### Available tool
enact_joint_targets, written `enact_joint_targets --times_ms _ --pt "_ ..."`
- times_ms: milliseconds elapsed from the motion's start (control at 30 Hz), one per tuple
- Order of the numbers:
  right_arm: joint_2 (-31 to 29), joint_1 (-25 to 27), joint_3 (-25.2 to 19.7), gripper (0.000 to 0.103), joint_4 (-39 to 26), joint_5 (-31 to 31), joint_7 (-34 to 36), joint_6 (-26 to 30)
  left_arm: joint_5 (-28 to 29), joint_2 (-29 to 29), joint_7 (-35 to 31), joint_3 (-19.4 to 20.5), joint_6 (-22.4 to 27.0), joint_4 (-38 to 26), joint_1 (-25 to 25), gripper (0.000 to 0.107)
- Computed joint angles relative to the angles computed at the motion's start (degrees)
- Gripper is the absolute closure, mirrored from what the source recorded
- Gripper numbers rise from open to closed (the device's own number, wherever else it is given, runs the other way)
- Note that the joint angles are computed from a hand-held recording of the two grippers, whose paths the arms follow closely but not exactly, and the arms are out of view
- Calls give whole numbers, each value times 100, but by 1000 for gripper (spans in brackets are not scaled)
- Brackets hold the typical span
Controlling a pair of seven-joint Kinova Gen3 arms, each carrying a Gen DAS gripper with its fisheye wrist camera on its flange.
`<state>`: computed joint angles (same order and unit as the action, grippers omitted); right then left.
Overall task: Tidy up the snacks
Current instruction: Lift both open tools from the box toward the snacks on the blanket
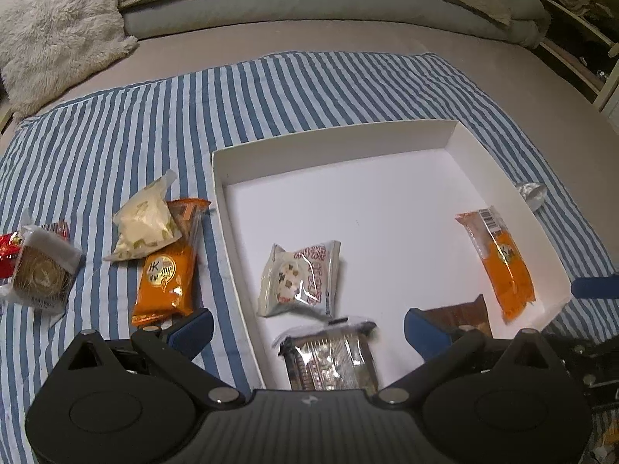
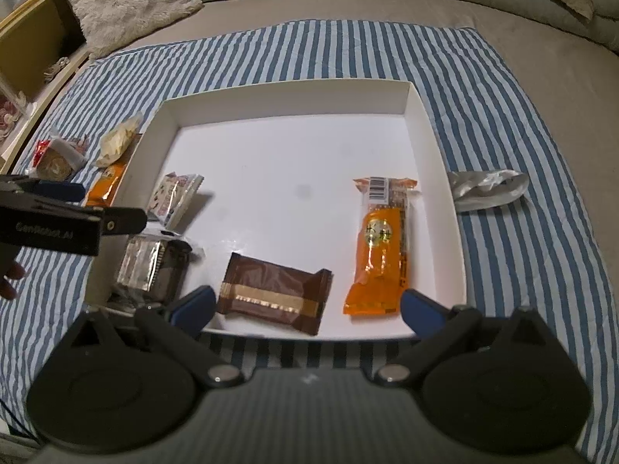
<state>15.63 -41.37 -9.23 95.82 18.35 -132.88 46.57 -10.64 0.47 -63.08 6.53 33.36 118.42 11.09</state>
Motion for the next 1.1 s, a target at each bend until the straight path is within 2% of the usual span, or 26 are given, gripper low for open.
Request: enact_joint_targets --times_ms 100,400,567,900,1100 --pt "-40 -51 -2 1 11 56 -73 0 195 -112 -213 -12 61 38 -30 4" --pt "-44 -226 37 1 -1 427 -452 35 303 -527 -287 -16 168 233 -205 4" --pt "89 -328 35 1 -172 564 -611 134 452 -760 -546 -96 255 365 -371 4" --pt "304 -537 64 1 -470 640 -619 136 865 -1294 -1210 -431 332 701 -830 4" --pt "419 -762 167 1 -611 828 -902 73 943 -1596 -1463 -602 390 856 -1149 4"
